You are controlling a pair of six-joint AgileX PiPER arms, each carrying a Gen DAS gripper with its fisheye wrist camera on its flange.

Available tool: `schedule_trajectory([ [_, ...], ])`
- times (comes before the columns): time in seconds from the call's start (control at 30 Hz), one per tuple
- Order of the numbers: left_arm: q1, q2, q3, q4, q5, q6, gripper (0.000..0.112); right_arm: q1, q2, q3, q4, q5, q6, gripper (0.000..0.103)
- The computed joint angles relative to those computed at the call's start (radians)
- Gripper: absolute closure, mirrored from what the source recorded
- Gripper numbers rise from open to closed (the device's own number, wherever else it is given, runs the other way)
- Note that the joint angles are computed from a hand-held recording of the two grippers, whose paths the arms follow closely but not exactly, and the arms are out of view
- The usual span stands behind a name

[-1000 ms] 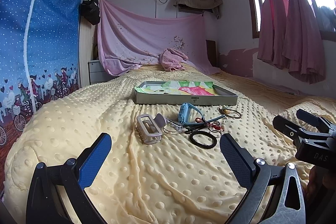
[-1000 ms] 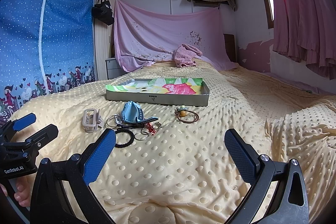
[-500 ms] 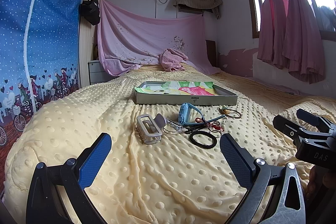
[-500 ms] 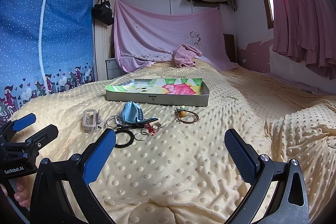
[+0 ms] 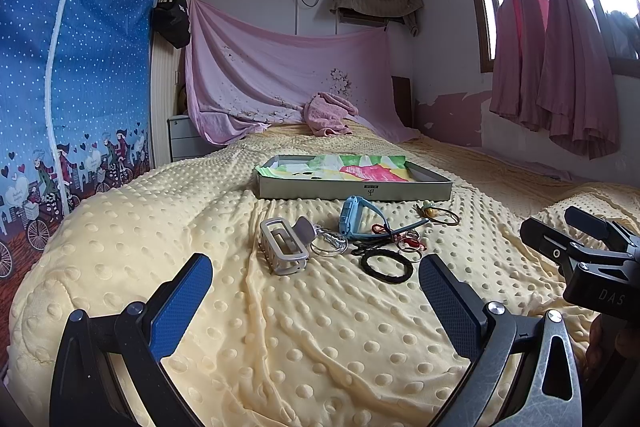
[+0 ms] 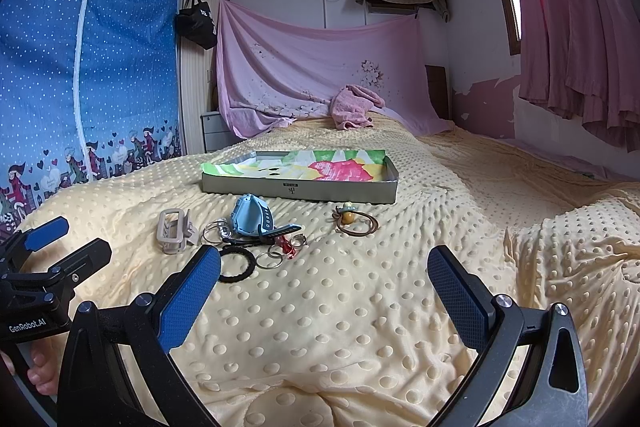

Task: Organize jewelry

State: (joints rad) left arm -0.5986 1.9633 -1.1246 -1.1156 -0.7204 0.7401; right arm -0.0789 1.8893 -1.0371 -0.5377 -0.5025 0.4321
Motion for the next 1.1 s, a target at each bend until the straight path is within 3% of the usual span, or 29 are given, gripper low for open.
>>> schedule_trajectory([
  [0.93, -0.006, -0.002, -0.006, -0.012, 0.004, 0.022, 0.009, -0.001, -0.006, -0.003, -0.011, 0.013, 0.013, 0.001],
  [1.1, 0.019, -0.005, -0.028, -0.017, 0.041, 0.046, 0.009, -0.006, 0.004, -0.048, -0.097, 0.049, 0.106, 0.001],
])
